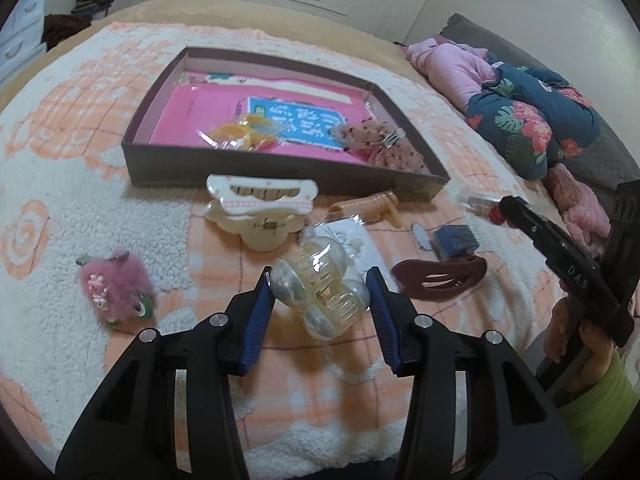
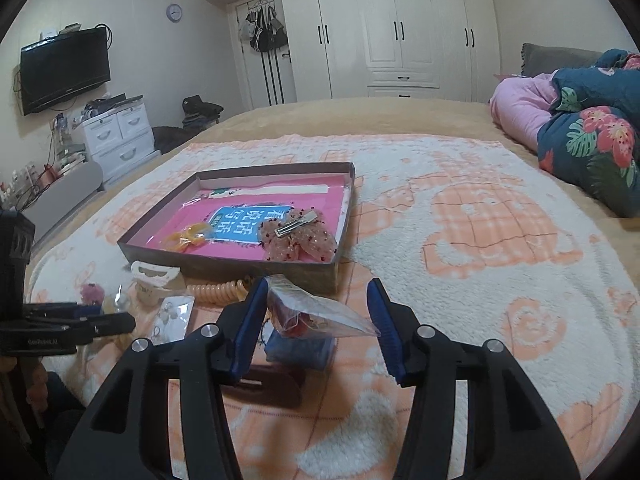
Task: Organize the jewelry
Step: 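Carry the pearl clip and clear bag into the tray and open both tools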
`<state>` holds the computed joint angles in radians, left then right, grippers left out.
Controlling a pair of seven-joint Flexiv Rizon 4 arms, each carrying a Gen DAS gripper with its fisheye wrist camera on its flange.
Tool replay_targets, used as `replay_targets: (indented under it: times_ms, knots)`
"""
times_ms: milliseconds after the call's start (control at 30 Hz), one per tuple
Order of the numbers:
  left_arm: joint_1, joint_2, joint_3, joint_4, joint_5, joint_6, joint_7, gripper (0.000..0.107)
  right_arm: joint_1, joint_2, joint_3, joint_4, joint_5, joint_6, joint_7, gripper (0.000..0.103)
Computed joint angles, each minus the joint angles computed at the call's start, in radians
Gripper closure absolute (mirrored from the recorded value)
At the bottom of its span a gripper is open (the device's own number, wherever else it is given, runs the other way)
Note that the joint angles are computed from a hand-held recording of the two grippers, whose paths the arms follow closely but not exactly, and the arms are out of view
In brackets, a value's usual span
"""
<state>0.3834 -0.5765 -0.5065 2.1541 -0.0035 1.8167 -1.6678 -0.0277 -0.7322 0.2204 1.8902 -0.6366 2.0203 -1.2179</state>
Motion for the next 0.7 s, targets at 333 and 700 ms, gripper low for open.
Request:
replay_targets:
  times_ms: [333,700]
  knots:
    - [0.044,0.012,-0.030,-0.007,0.020,0.038,-0.029,0.069,0.016,0.027,0.001,0.025,-0.005,0.024,-0.004,0.054]
    - [0.098,0.021,-0.013,-0.029,0.041,0.045,-0.082,0.069,0.035,0.002,0.040,-0.056,-0.061,-0.017,0.024,0.054]
